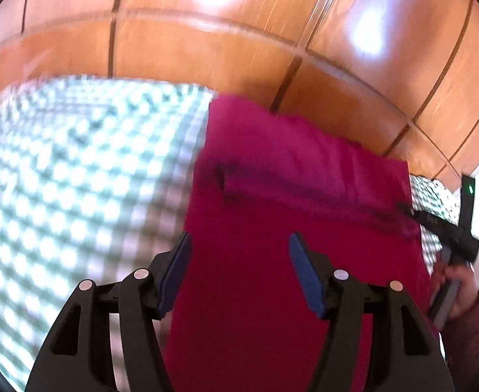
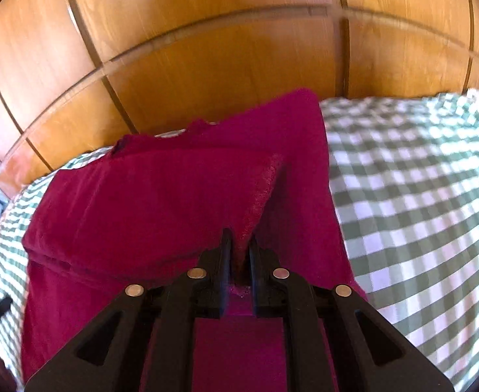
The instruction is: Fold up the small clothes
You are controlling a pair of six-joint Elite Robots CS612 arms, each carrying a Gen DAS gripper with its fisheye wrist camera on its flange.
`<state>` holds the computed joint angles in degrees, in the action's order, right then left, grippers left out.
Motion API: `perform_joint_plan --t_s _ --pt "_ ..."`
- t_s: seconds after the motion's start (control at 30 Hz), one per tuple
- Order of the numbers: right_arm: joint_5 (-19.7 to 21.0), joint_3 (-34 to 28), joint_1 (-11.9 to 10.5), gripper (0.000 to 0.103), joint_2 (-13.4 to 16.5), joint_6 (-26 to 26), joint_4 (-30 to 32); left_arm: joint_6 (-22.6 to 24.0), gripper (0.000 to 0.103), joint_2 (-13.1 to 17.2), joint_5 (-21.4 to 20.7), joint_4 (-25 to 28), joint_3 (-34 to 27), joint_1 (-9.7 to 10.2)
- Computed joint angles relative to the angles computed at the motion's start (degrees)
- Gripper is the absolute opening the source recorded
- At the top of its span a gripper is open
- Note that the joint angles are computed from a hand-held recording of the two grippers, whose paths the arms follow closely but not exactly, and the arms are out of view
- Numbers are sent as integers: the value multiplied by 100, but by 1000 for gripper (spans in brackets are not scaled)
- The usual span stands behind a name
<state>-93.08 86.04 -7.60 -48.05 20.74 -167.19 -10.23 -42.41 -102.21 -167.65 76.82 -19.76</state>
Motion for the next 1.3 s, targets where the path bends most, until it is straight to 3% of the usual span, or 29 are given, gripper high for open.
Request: perform_joint_plan --t_s 0.07,0.1,0.17,0.27,0.37,0.5,0.57,0.63,0.77,0.8,0.87,1.03,1.1,1.13,1.23,1.3 --pt "-88 105 1 52 -65 62 -247 125 61 97 113 -79 -221 -37" --pt "-206 139 25 55 -96 32 -342 192 61 156 126 -95 -350 -49" --pt "-296 182 61 55 -162 -96 -523 317 61 314 232 -70 -672 -89" --pt "-104 158 81 55 -194 -226 -721 385 60 544 311 125 -1124 -143" --pt "-133 -153 157 55 -22 -562 -423 466 60 813 553 476 -1604 -222" --pt "-231 -506 195 55 251 -645 55 357 50 981 726 1258 -1790 -262" --pt "-299 -584 204 56 384 -660 229 421 51 941 790 830 -1497 -273" --pt "-343 -520 219 57 444 -686 -59 605 51 819 959 562 -1204 -310" --pt "-300 -515 215 60 445 -695 -90 108 52 792 391 618 -1279 -158" --pt "-316 -506 220 60 441 -709 -92 -139 57 827 246 664 -1392 -102" --pt "-343 -480 230 63 432 -754 -113 -398 71 916 381 864 -1650 -73" --pt "-389 -472 253 64 431 -779 -137 -565 70 1457 42 2154 -2863 57" --pt "-372 -471 253 64 437 -766 -166 -572 59 1632 324 2469 -3214 23" --pt "-365 -473 254 64 442 -762 -182 -468 59 1650 573 2520 -3243 -17" --pt "-309 -446 239 65 437 -758 -227 -284 60 1553 1163 2126 -2893 -143" --pt "-283 -430 230 67 433 -760 -239 -449 60 1464 1175 1922 -2709 -139"
